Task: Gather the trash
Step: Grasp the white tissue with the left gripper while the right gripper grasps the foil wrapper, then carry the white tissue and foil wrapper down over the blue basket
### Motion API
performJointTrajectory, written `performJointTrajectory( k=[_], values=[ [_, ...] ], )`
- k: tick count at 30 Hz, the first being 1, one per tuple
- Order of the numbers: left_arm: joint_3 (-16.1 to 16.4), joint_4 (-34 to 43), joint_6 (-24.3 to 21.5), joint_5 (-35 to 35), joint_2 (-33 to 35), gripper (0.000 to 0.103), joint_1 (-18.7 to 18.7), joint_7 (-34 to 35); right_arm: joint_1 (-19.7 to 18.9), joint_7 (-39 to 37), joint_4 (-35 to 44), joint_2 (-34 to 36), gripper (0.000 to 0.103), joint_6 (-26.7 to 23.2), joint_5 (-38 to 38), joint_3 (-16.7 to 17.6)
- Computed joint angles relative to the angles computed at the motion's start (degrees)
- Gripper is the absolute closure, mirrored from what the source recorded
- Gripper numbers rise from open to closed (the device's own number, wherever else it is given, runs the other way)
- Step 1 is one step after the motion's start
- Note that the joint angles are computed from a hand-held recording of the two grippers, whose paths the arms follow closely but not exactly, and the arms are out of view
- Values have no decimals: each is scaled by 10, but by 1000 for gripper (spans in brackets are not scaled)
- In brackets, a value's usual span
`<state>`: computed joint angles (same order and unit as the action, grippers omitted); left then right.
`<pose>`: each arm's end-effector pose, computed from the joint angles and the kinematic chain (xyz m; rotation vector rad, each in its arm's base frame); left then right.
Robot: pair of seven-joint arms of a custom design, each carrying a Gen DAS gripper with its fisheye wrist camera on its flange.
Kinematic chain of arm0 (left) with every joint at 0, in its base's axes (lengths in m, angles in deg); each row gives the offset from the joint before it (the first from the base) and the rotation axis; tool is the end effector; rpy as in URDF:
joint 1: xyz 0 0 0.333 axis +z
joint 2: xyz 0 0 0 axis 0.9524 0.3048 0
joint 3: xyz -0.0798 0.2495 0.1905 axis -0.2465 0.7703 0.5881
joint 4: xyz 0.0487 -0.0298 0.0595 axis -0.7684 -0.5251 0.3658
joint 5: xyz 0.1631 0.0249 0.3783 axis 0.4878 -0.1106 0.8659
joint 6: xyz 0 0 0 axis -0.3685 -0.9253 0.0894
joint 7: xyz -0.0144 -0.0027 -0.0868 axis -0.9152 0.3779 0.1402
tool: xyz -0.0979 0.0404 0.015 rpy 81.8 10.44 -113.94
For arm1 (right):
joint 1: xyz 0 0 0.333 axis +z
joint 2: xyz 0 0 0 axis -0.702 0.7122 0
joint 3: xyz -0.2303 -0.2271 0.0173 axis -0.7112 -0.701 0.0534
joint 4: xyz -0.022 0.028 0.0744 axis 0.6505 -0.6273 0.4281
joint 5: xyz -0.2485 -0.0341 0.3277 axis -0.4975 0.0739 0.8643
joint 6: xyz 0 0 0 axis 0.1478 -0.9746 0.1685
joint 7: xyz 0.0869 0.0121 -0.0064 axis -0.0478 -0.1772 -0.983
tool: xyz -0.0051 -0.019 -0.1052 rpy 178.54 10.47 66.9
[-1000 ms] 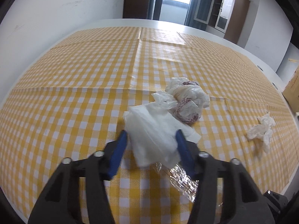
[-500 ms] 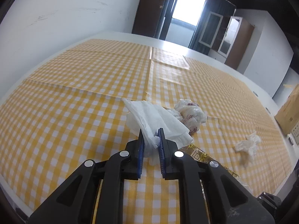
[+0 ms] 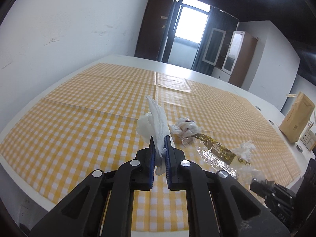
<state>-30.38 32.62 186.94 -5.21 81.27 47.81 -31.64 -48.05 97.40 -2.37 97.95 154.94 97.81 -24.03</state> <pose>0.6369 -0.2859 0.8259 -1.8696 1.3358 -1.0049 0.6680 0.0111 0.7599 -1.7298 0.9134 -0.2942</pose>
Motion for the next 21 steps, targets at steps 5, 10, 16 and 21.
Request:
performJointTrajectory(
  k=[5,10,16,21],
  values=[
    [-17,-152,74,15,-93,95,13,-52,-1,-21,-26,-32,94,3,13,-7],
    [-44,-230,118,31,-141,96,24,-69,6,-37,-66,-68,94,6,24,-21],
    [-68,-309,175,36,-187,96,39,-88,17,-41,-123,-109,94,15,24,-43],
    [-85,-360,200,43,-220,96,44,-97,25,-52,-156,-140,94,25,26,-60]
  ],
)
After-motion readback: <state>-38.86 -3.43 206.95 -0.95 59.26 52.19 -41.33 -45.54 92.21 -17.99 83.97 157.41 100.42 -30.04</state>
